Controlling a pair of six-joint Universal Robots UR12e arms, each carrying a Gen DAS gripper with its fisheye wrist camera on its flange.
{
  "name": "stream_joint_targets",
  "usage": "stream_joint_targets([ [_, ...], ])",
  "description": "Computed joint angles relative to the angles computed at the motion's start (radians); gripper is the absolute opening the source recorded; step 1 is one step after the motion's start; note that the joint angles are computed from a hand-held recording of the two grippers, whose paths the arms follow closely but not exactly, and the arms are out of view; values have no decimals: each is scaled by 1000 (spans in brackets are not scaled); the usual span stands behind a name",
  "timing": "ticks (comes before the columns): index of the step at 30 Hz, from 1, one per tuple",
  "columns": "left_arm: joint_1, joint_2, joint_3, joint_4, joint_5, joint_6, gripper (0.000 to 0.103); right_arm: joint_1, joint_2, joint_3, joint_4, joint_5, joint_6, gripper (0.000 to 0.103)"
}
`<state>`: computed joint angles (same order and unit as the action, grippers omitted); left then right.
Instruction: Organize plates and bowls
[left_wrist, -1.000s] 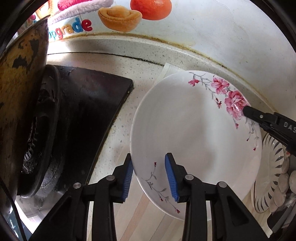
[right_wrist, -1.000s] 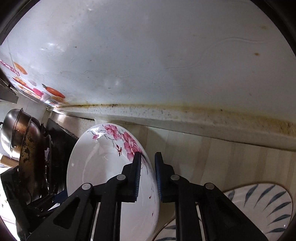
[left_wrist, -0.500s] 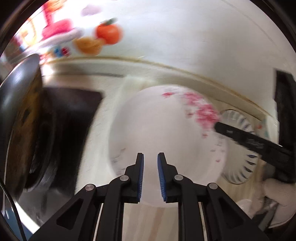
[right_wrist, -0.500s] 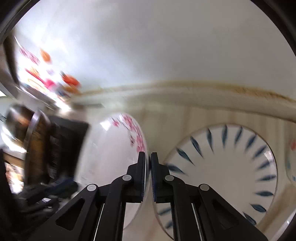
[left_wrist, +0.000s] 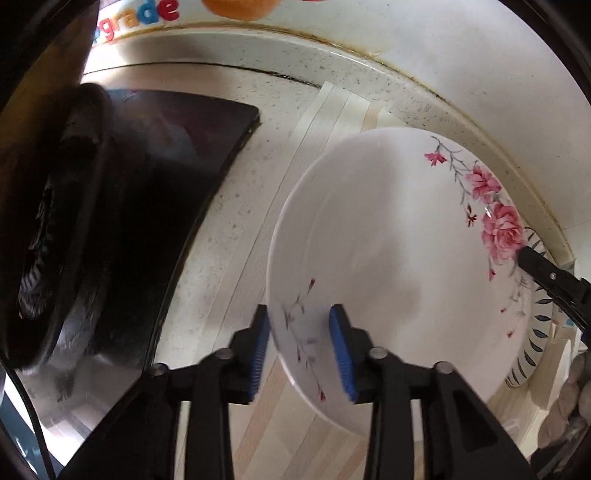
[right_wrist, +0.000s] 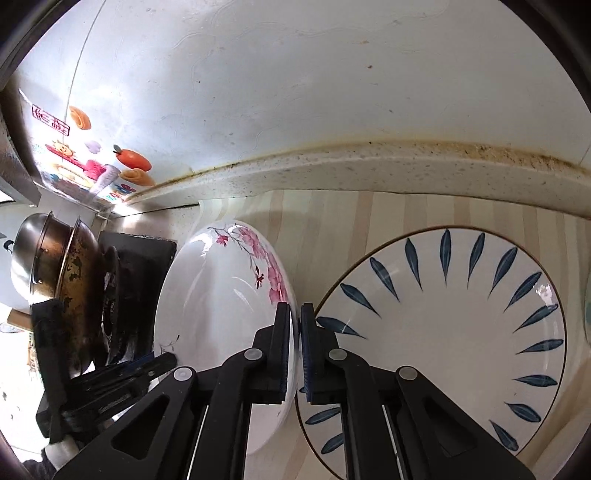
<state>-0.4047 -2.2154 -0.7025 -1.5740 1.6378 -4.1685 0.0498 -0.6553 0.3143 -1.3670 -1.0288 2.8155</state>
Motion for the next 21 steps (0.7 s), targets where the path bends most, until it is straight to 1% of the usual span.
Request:
stream_joint_targets([
  [1,2,-2,2,3,1,-6,34,0,2,-5,4,1,-5,7],
  [2,4,-3,2,9,-2,-10,31,0,3,-6,7,3,-6,7],
  [4,3,-8,12,10,11,-28,31,-1,5,-9,11,5,-10,7],
  [6,2,-7,12,24,21,-26,31,-1,8,-14,16,6,-11,7],
  [10,-4,11,-6,58,19,-36,31,0,-5,10,-6,-3,-11,7],
  [15,-14,41,-35,73,27,-23,31,-7,-36,68,-42,4,-3,7],
  [18,-24,40,-20,78,23,-17,31,-16,-64,115,-71,13,15,7],
  [21,-44,45,-14,99,41,-6,31,-23,-91,159,-96,12,27,8],
])
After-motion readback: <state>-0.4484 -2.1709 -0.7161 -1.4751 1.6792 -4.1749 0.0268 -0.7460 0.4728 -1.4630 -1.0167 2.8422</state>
